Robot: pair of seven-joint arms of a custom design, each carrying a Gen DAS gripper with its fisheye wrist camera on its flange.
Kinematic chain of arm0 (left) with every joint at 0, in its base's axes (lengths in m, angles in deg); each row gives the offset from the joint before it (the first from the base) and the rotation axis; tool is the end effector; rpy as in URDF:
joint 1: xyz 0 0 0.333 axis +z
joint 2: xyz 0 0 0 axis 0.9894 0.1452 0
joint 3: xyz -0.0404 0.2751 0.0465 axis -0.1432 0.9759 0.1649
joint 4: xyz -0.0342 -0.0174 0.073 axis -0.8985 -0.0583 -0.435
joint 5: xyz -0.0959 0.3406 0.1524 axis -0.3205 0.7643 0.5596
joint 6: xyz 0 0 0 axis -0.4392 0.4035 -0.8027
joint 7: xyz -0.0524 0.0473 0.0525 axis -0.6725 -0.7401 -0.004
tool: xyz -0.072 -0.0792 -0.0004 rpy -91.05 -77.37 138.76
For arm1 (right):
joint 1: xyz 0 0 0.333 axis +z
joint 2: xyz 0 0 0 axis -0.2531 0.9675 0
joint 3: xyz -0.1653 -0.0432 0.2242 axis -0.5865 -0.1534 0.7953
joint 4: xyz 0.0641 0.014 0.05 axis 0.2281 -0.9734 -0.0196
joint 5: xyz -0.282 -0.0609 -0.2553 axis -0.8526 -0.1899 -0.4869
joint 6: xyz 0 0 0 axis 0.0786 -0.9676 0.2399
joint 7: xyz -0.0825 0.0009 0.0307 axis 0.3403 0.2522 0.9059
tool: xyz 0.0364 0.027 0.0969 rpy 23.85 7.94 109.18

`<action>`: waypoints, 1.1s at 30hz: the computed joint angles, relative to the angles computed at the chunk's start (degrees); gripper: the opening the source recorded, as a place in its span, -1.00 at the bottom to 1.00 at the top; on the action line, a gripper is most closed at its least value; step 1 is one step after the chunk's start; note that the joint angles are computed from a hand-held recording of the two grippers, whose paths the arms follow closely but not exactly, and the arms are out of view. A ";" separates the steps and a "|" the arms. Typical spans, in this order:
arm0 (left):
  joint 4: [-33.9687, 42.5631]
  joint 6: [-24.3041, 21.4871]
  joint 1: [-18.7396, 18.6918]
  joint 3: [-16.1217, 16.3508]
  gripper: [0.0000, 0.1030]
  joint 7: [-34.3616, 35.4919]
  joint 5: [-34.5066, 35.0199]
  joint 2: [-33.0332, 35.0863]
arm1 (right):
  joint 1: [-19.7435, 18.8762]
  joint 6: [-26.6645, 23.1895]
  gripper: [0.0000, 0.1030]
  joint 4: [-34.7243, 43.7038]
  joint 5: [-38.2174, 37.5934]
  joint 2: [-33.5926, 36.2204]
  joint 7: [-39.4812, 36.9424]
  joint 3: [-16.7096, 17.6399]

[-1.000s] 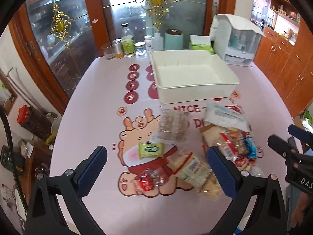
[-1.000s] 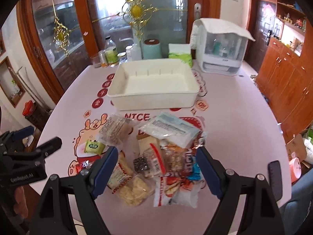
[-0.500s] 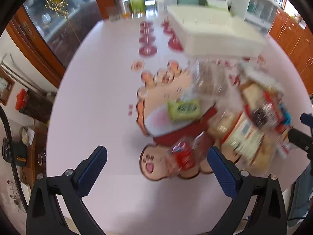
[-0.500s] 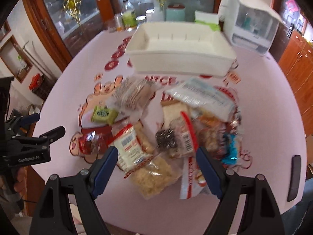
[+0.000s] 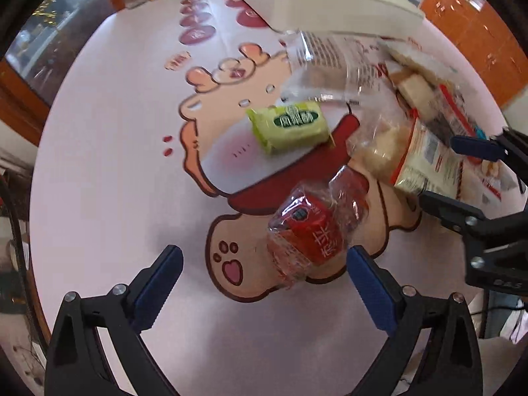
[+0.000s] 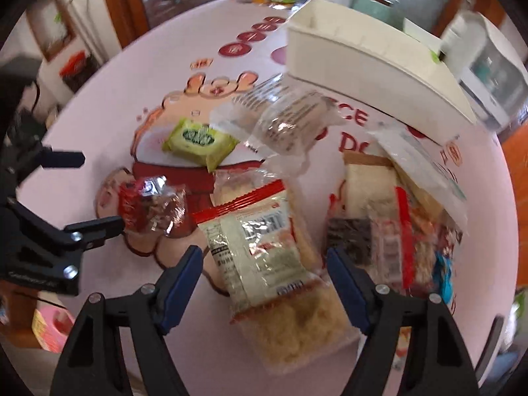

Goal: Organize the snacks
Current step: 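Grasp the red-wrapped cake with the left tool while the right tool grasps the Cookies packet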

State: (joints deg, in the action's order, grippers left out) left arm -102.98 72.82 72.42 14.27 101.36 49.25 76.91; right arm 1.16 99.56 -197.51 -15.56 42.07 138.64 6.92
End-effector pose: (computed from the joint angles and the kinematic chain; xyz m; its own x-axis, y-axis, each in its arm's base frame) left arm 0.4911 -0.1906 0.3758 0.0703 -0.9963 0.0486 -0.9615 -0.0806 -0.2627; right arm 0.5501 0.2093 0.4133 0.6999 -0.7064 0.1055 -0.6574 -0.6949 -0.2915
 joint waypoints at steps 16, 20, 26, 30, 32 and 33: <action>7.70 1.31 -2.70 0.87 0.10 6.83 -0.37 9.31 | -0.15 0.89 -0.12 1.07 -0.18 2.11 0.82 0.45; 7.75 1.41 -3.54 1.13 0.07 4.76 2.21 8.83 | -0.45 1.46 -0.12 0.39 2.13 0.80 0.37 0.42; 5.97 1.25 -3.43 0.70 0.06 1.38 4.38 3.71 | -0.69 0.97 -0.12 1.10 5.11 -0.76 0.39 0.02; 7.47 -0.87 -2.68 0.01 0.06 -1.49 8.52 0.98 | -0.99 -0.30 -0.12 2.69 7.76 -1.87 0.93 -0.43; 9.34 -1.89 -2.16 -0.35 0.06 -2.57 10.30 0.34 | -1.19 -0.77 -0.12 3.74 9.20 -2.58 1.18 -0.70; 10.42 -2.06 -1.86 -0.47 0.06 -3.12 11.36 0.47 | -1.32 -1.25 -0.12 4.62 10.23 -2.97 1.24 -0.86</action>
State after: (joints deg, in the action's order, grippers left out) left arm -92.56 70.75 70.56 13.80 98.24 60.62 77.38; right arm -0.15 98.32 -192.89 -5.33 39.10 139.88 6.06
